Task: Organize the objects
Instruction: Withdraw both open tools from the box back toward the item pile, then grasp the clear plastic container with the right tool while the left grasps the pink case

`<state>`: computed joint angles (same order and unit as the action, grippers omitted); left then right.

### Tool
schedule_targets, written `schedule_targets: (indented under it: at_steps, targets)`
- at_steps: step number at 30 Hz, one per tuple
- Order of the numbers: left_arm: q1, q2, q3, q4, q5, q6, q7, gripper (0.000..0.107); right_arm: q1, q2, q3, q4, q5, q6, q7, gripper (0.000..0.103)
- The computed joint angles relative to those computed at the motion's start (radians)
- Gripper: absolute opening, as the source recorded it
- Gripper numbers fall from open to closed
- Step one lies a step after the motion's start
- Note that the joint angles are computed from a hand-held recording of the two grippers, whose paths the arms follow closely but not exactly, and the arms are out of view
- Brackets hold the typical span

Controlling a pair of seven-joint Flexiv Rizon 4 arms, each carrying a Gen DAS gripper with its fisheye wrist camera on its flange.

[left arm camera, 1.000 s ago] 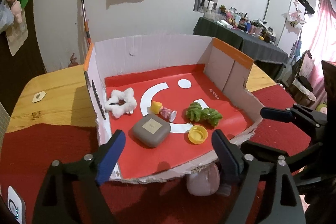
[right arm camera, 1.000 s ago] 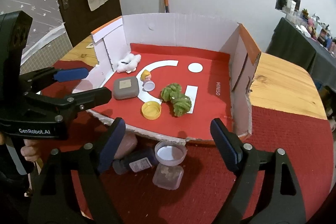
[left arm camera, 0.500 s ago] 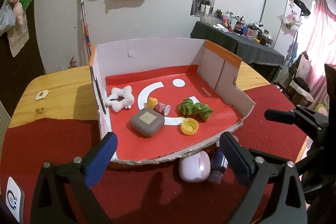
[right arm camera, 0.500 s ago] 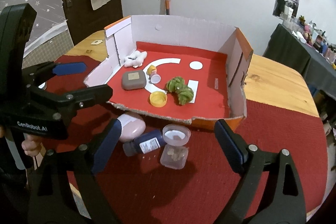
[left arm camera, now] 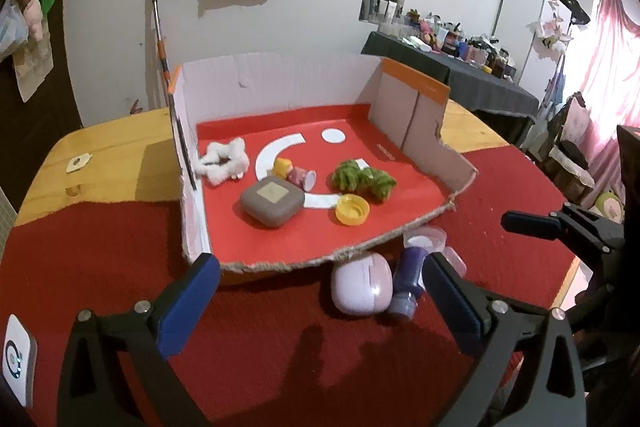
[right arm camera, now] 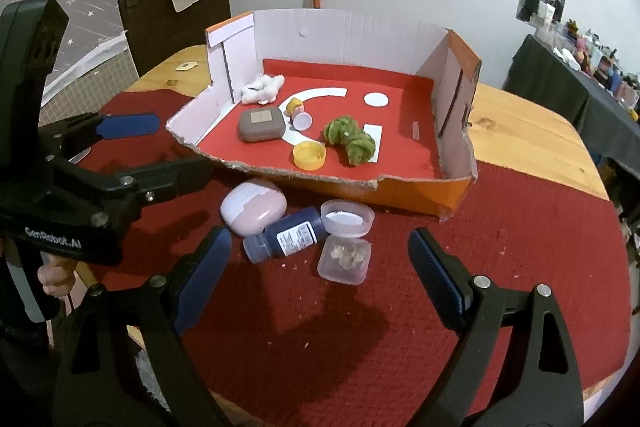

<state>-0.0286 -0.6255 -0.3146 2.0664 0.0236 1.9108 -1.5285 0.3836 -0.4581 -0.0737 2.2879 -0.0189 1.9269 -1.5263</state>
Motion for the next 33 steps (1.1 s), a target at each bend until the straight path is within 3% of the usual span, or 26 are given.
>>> schedule_targets:
  at_steps: [3,5,7,9,19,28,33]
  targets:
    - [0.003,-0.006,-0.005,0.004,0.004,-0.008,0.002,0.103,0.016,-0.008,-0.013,0.008,0.019,0.010,0.002,0.089]
    - [0.005,-0.011,-0.010,0.002,0.004,-0.018,0.005,0.103,0.015,-0.015,-0.013,0.010,0.027,0.014,0.007,0.080]
    - [0.008,-0.017,-0.015,0.000,0.004,-0.026,0.010,0.101,-0.012,-0.023,0.008,0.008,0.020,0.012,0.019,0.064]
    - [0.009,-0.023,-0.019,-0.003,0.003,-0.034,0.016,0.099,-0.039,-0.033,0.028,0.002,0.009,0.005,0.033,0.059]
    - [-0.034,-0.047,0.009,-0.034,-0.052,-0.100,0.045,0.088,-0.055,-0.083,0.021,-0.019,-0.004,-0.005,0.079,0.050]
    - [-0.113,-0.063,0.079,-0.067,-0.106,-0.121,0.063,0.087,-0.073,-0.114,0.033,-0.042,-0.030,-0.004,0.102,0.047]
    - [-0.109,-0.074,0.067,-0.081,-0.117,-0.138,0.076,0.088,-0.072,-0.124,0.027,-0.052,-0.036,-0.001,0.105,0.047]
